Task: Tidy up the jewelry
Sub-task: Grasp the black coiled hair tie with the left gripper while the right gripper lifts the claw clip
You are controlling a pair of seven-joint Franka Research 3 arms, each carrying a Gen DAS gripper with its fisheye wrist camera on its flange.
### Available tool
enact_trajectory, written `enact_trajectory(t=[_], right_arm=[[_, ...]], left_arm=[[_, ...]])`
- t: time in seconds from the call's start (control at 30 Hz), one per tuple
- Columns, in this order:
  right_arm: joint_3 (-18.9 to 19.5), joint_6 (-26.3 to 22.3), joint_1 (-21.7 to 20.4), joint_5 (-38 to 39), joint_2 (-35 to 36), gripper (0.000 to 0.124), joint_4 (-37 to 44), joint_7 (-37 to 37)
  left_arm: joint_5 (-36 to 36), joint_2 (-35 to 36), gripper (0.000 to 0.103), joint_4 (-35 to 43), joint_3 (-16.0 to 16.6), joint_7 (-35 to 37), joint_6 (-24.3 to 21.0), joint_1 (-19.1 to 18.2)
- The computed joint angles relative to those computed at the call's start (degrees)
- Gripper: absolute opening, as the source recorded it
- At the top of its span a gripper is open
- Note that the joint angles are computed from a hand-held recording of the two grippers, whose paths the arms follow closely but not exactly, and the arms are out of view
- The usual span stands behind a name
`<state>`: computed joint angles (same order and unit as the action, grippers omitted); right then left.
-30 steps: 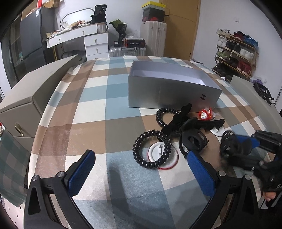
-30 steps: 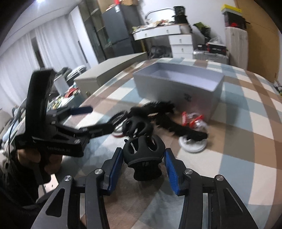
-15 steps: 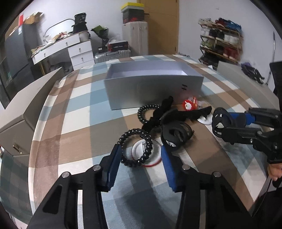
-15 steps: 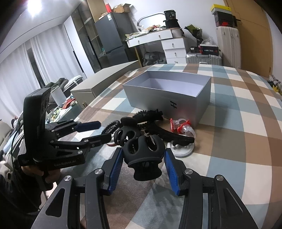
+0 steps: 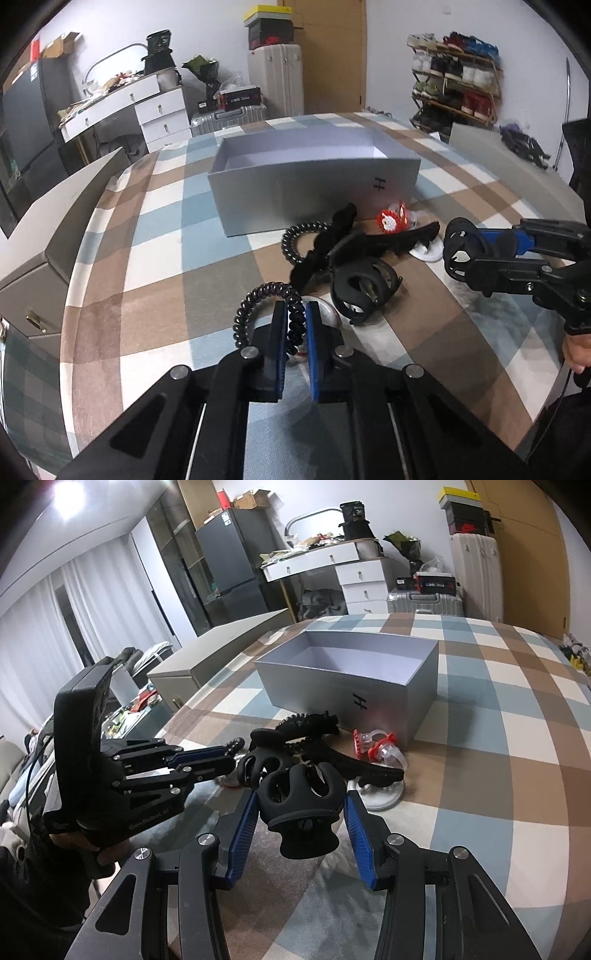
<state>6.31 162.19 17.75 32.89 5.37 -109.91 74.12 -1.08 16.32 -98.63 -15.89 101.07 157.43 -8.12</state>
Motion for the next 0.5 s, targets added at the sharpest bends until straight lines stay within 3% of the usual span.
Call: enact_trajectory(t=[0.33,0.5], right_arm=[[0.2,4.0,0.2,1.3,-0.3,0.046,0.6,0.9],[-0.1,6.0,0.2,0.5,0.4,0.046,2.2,3.5]], left_arm=[[-8.3,-1.5,0.005,-1.7,-3.3,4.9,5.8,3.0],[-10.3,-1.2,0.005,-0.3,-3.4,4.5,7.6,3.0]])
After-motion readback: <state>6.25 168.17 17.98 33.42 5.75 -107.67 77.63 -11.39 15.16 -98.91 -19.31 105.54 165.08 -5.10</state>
